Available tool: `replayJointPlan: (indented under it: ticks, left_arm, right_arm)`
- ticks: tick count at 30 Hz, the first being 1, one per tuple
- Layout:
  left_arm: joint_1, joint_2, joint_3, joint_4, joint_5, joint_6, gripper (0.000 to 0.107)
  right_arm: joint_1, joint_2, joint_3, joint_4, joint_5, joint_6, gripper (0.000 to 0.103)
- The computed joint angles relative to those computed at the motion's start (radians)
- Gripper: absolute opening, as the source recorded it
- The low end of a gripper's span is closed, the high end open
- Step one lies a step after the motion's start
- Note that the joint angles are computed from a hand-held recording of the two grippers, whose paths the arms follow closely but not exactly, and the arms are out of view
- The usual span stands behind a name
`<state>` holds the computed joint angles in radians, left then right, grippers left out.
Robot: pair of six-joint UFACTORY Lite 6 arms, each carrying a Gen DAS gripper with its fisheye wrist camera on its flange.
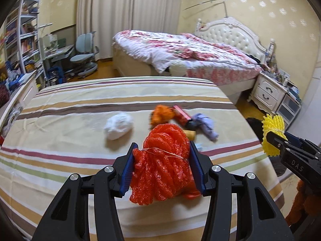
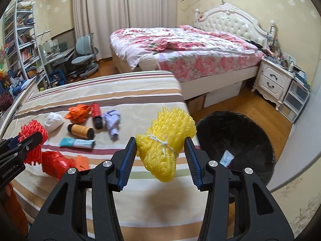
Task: Collect trash
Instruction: 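Carry the yellow and orange foam nets over the black bin, then open both tools to drop the foam nets into the bin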
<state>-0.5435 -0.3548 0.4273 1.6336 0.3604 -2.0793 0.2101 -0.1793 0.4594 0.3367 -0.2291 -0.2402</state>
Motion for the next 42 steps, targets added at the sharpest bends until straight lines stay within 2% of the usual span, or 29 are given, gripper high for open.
replayJointPlan:
  ticks: [6,10,15,22,30,40,42]
  left_arm:
    - [-0.150,0.236,0.192,0.090,0.036,-0.126,0.050]
    - [-0.206,0.407,0.346,0.124,0.039,-0.151,0.050]
    - [-0.245,0.613,0.548,0.084,0.026,-0.101,0.050]
    - [-0.275,0.850,0.816,-0.080,0.007,0.085,0.050]
    - [-0.292,1.050,1.071,-0.314,0.011,0.355,0.050]
    - [-0.304,1.230,1.329,-0.562,0.054,0.640,0.050]
    - [-0.304,1.258,1.371,-0.595,0.064,0.676,0.053]
  right_arm:
    - [-0.227,0.033,0.008,-0.442,-0.024,0.345,0.048]
    - [-0.359,0.103,0.041,-0.621,-0.066,0.458,0.048]
    - [-0.499,0.207,0.109,-0.814,-0.105,0.588,0.048]
    - [-0.600,0.344,0.213,-0.947,-0.140,0.683,0.048]
    - [-0.665,0.466,0.307,-1.031,-0.165,0.748,0.048]
    - [-0.709,0.560,0.386,-1.103,-0.175,0.818,0.049]
    - [-0.714,0.577,0.405,-1.116,-0.174,0.836,0.050]
